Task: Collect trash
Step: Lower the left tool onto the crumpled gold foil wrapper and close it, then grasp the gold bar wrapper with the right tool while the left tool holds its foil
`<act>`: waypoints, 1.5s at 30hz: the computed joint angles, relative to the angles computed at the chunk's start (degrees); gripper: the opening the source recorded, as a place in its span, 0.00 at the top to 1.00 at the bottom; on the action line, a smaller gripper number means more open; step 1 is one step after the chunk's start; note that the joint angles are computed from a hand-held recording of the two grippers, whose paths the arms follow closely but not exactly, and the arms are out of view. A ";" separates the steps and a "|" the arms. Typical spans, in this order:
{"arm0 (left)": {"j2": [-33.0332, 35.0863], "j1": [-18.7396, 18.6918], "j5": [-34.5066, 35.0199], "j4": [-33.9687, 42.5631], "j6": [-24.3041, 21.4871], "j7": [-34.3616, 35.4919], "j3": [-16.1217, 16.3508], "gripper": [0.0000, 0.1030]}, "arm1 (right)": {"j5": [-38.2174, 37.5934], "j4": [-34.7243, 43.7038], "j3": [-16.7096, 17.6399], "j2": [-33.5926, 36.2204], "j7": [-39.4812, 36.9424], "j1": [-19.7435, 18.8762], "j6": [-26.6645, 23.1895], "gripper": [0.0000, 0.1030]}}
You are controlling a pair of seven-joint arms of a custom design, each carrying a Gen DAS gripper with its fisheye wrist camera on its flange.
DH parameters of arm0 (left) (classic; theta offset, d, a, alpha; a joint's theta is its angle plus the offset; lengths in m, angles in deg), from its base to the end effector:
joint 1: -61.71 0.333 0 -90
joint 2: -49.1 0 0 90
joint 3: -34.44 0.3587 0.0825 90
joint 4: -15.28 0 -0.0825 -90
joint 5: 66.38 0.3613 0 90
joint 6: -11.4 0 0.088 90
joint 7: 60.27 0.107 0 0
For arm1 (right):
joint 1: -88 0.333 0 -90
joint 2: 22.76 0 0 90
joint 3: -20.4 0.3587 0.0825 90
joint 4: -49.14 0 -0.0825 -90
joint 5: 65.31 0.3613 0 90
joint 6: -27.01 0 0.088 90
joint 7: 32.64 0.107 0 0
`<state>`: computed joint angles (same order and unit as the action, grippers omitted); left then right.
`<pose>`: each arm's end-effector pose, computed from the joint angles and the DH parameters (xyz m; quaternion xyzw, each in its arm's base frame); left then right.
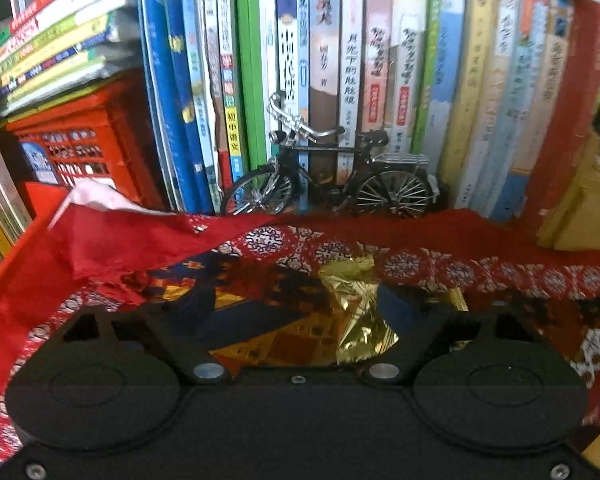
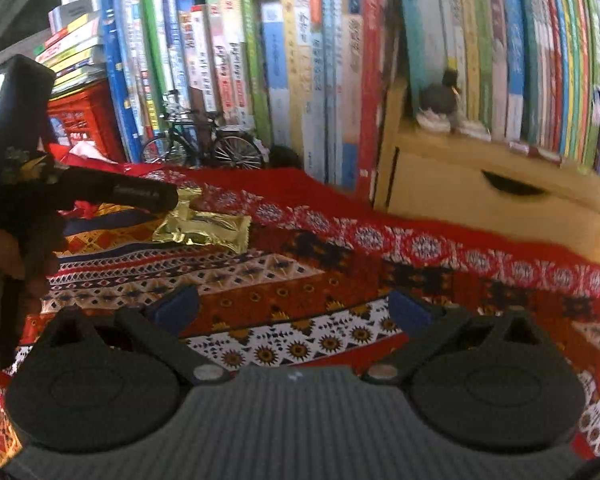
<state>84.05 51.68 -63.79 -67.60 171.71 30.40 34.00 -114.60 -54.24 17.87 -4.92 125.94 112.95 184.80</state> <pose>0.7554 -0.1401 0.4645 -0.5798 0.7297 -0.2687 0.2433 0.6035 0.2864 0.4865 -0.6181 0.6791 -0.2739 0.2858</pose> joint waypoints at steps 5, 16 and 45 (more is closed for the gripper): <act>3.19 0.90 -2.32 5.54 -6.44 -2.51 -1.44 0.48 | 0.63 -0.04 0.27 0.01 -1.56 -0.18 -1.86 0.00; 4.76 5.03 -9.94 7.42 -5.40 4.68 -7.82 0.47 | 1.67 0.92 0.33 1.30 -3.15 -0.45 -0.28 0.00; -5.35 9.57 -14.45 -9.83 3.05 17.14 -7.02 0.74 | 13.65 24.71 -3.96 20.94 -14.16 3.25 0.53 0.03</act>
<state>78.70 61.25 -78.23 -77.43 174.76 47.53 26.99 -100.95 -29.53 13.92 16.02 111.79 116.20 185.33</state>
